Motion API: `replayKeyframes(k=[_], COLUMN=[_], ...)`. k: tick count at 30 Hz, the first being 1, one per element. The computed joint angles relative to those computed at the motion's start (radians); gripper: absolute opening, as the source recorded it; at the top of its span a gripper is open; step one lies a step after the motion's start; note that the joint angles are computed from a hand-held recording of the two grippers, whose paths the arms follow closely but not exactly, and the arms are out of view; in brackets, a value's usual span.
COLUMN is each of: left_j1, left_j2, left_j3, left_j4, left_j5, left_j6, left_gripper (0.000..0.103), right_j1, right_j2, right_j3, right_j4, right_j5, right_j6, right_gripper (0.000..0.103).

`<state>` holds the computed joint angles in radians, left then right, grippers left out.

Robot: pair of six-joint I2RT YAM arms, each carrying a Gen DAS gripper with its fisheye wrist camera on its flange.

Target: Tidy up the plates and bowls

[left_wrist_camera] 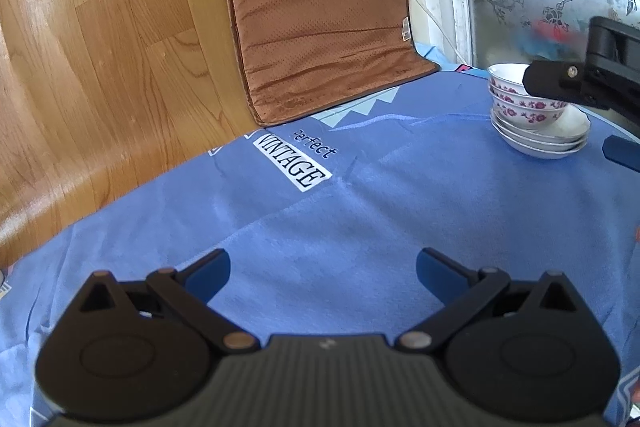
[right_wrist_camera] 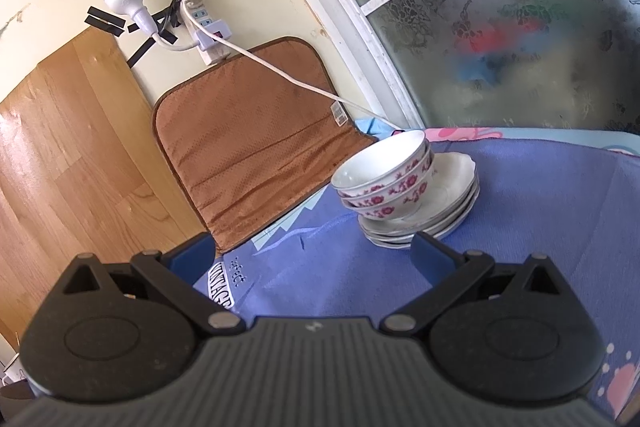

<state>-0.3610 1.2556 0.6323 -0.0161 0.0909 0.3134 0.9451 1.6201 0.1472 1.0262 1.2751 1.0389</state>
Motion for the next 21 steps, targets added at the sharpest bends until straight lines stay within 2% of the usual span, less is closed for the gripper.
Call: replayKeyframes(k=[7, 12, 15, 21], left_j1=[0.011, 0.013, 0.014, 0.005], left_j2=[0.005, 0.005, -0.002, -0.016], left_j3=[0.038, 0.058, 0.056, 0.045], left_j4=[-0.069, -0.103, -0.105, -0.095], left_j5=[0.045, 0.053, 0.055, 0.047], left_j6=[-0.017, -0.030, -0.032, -0.026], left_gripper=[0.103, 0.103, 0.103, 0.103], right_j1=[-0.012, -0.019, -0.016, -0.011], right_j2=[-0.050, -0.131, -0.178, -0.216], right_j3=[0.009, 0.041, 0.045, 0.045], right_j4=[-0.101, -0.316, -0.399, -0.452], right_j5=[-0.002, -0.022, -0.033, -0.041], right_j6=[0.014, 0.053, 0.065, 0.080], right_gripper=[0.103, 0.103, 0.103, 0.103])
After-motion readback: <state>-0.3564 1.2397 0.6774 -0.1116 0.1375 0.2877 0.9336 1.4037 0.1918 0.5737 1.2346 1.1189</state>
